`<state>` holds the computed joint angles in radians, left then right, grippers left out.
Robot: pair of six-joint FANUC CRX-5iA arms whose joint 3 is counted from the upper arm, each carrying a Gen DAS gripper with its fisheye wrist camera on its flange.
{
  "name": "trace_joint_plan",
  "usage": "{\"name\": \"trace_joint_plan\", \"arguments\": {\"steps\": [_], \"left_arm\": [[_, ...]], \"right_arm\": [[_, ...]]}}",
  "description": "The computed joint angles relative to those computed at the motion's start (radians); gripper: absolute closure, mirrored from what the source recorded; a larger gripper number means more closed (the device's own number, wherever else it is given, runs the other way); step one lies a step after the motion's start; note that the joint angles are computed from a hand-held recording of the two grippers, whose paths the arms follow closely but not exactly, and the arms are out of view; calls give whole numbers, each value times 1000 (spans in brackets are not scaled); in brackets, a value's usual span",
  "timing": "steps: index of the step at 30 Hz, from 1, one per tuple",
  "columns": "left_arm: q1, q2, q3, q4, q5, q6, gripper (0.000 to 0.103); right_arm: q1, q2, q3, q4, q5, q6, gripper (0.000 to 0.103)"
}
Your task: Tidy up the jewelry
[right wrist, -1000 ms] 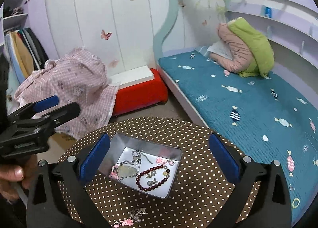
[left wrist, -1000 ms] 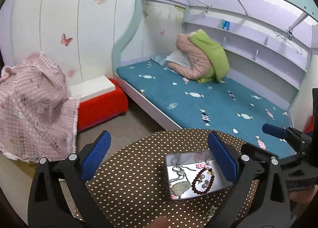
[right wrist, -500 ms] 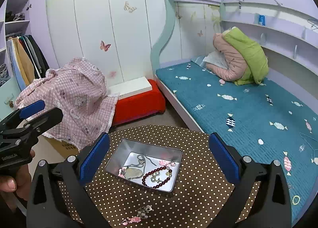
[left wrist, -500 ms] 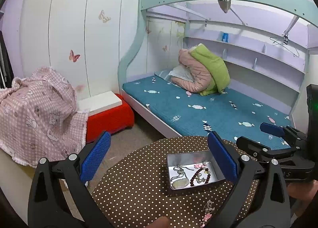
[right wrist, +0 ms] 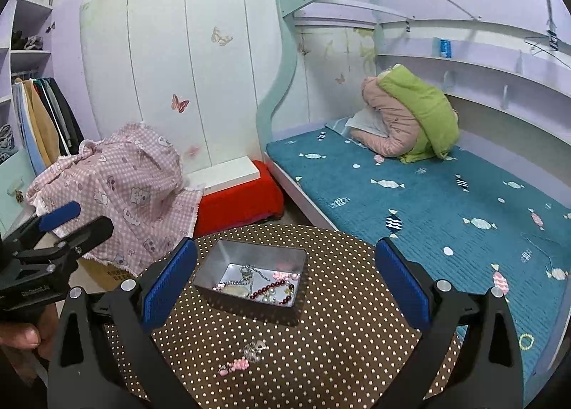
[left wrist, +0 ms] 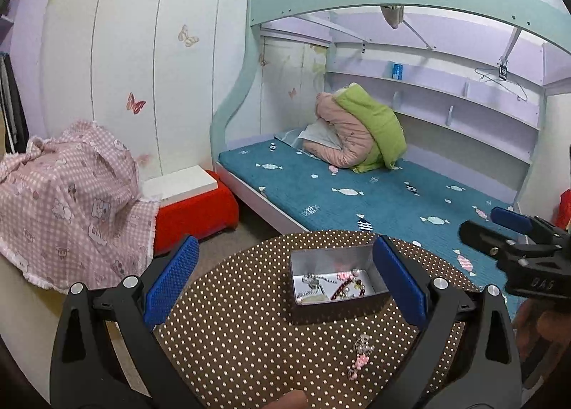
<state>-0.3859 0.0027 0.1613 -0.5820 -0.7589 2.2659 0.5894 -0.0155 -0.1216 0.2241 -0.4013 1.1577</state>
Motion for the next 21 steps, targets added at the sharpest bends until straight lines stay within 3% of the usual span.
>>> {"name": "trace_joint_plan", "arguments": {"steps": [7, 13, 21], "left_arm": [[-31, -19, -57, -30, -17, 35, 5], [-36, -7, -117, 14, -8, -6, 5], [-25, 44, -167, 128, 23, -112, 5]], "right_arm": [[9, -77, -159, 209, 66, -217, 7], [15, -96, -225, 260, 48, -293, 7], [23, -72, -223, 125, -27, -223, 7]]}}
